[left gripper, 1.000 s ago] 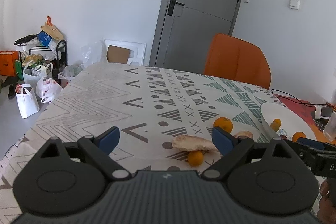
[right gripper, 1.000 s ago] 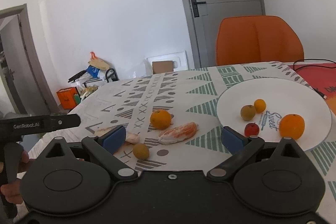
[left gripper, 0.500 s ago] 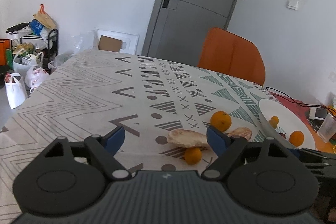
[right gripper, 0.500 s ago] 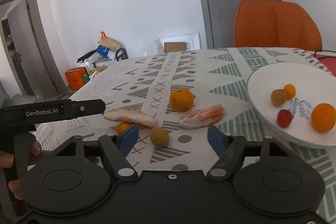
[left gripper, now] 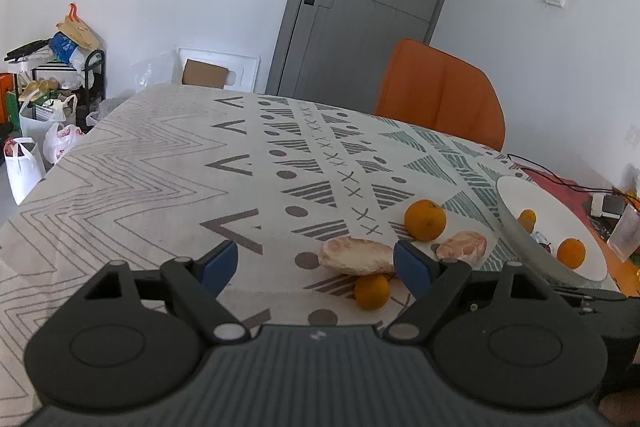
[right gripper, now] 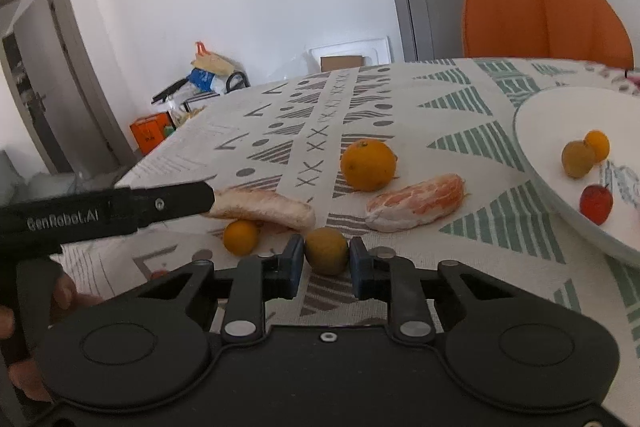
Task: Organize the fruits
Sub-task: 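Grasp a yellow-brown apricot with the right tool while the left tool reaches the bread roll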
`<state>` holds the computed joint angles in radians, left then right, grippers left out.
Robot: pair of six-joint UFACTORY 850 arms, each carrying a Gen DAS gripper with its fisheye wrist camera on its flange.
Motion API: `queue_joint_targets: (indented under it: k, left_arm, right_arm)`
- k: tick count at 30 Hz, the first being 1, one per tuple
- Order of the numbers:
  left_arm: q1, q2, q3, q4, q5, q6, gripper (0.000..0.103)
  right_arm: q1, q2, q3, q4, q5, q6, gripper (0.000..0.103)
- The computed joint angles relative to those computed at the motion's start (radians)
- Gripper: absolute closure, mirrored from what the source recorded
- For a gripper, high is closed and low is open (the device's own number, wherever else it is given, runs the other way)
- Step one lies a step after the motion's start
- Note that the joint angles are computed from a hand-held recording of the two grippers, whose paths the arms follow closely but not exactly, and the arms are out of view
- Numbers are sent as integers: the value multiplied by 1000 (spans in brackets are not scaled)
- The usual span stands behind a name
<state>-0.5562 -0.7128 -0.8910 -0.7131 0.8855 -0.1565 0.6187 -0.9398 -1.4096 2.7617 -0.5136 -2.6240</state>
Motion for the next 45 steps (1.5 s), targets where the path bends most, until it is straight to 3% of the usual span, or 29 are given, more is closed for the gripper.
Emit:
queue_joint_targets:
  k: [7, 16, 27, 34, 45]
  left_arm:
    - [-11, -10, -42, -6, -28, 62, 18]
    - [-26, -55, -146, -67, -140, 225, 13]
    - [-40, -115, -274, -304, -207, 542, 13]
    - [-42, -139, -304, -368, -192, 582, 16]
    - [-63, -84, -241, -279, -99, 470, 17]
  right_arm:
    - [-17, 21, 39, 31, -27, -2, 81]
    - [-50, 48, 96, 75, -74, -18, 81]
    - [-80, 60, 134, 75, -107, 8, 80]
    - [-88, 64, 145, 77, -118, 24, 80]
    - [-93, 94, 180, 96, -160, -3, 80]
